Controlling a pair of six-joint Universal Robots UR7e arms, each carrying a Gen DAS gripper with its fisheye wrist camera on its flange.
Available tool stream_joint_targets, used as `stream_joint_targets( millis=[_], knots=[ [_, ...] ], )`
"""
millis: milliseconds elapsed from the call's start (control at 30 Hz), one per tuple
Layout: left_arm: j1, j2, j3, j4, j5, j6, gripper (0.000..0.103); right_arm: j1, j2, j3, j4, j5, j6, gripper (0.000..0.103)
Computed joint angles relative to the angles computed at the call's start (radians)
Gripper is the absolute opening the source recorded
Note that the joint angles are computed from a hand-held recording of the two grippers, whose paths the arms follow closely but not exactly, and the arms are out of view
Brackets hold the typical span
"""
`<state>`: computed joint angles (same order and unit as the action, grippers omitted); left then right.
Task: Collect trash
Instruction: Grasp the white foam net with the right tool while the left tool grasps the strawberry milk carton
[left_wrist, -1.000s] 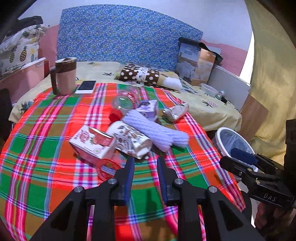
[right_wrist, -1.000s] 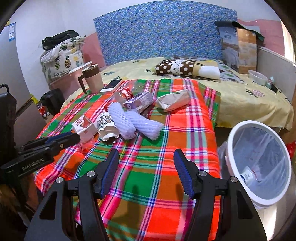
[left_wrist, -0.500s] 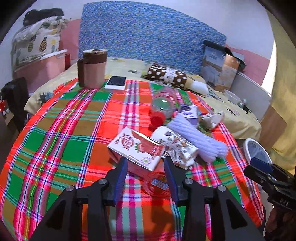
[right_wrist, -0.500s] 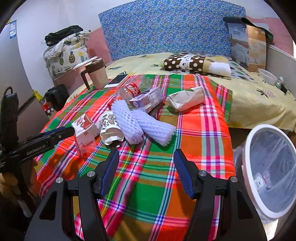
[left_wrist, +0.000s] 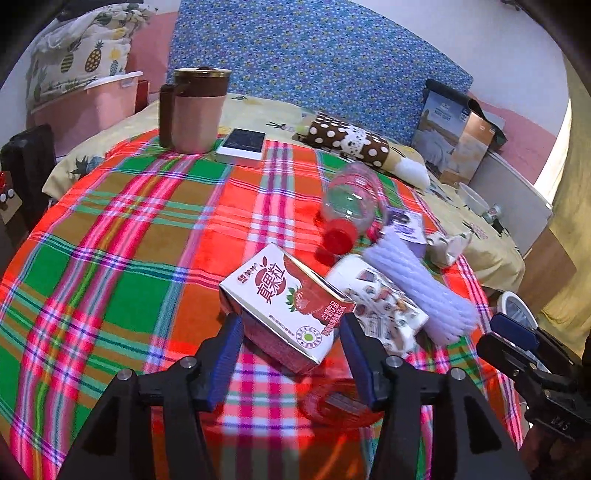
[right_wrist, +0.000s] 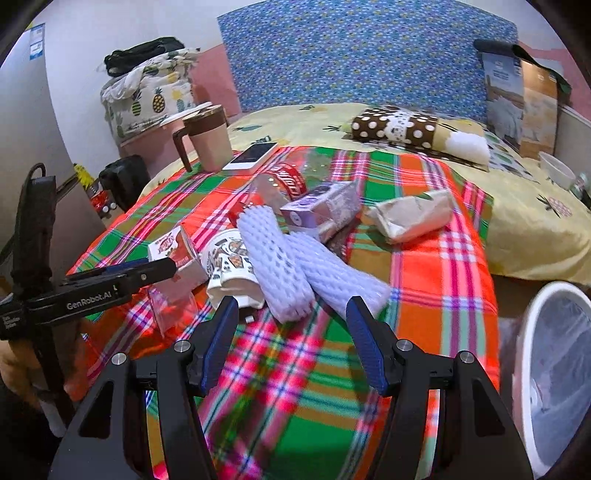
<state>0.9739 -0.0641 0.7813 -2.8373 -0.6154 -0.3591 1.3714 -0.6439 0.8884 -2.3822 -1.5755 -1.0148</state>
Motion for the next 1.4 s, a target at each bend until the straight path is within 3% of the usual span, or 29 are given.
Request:
stream_joint_targets(
  millis=[267, 367, 433, 533, 733, 867, 1100, 1200, 1400],
  knots=[
    [0.007, -0.052, 0.079, -0.050, 0.042, -0.041, 0.055, 0.013, 0.062, -0.092, 0.081, -0.017, -0.022, 0.059],
    [0.004, -0.041, 0.052, -0.053, 0.021, -0.040, 0.057, 0.013, 0.074, -0.114, 0.112, -0.036, -0.019, 0.047],
    [0.005, -0.009, -0.014, -0.027, 0.007, -0.039, 0.070, 0.012, 0.075, -0.116, 0.116, -0.049, -0.014, 0.032],
    [0.013, 0.040, -0.126, 0.083, 0.003, -0.094, 0.071, 0.009, 0.071, -0.118, 0.128, -0.046, -0.006, 0.027],
    [0.028, 0.099, -0.262, 0.243, 0.037, -0.190, 0.071, 0.006, 0.064, -0.114, 0.135, -0.029, 0.003, 0.024],
    [0.022, 0.088, -0.235, 0.233, 0.091, -0.170, 0.071, 0.006, 0.066, -0.114, 0.138, -0.022, 0.009, 0.021],
    [0.020, 0.004, -0.066, 0.205, 0.122, -0.217, 0.070, 0.004, 0.055, -0.096, 0.135, -0.003, 0.016, 0.019],
    [0.021, 0.007, -0.068, 0.179, 0.113, -0.166, 0.059, 0.003, 0.048, -0.088, 0.134, 0.000, 0.016, 0.019],
    [0.015, 0.037, -0.112, 0.185, 0.151, -0.091, 0.058, -0.001, 0.028, -0.063, 0.107, 0.011, 0.023, 0.019]
  ],
)
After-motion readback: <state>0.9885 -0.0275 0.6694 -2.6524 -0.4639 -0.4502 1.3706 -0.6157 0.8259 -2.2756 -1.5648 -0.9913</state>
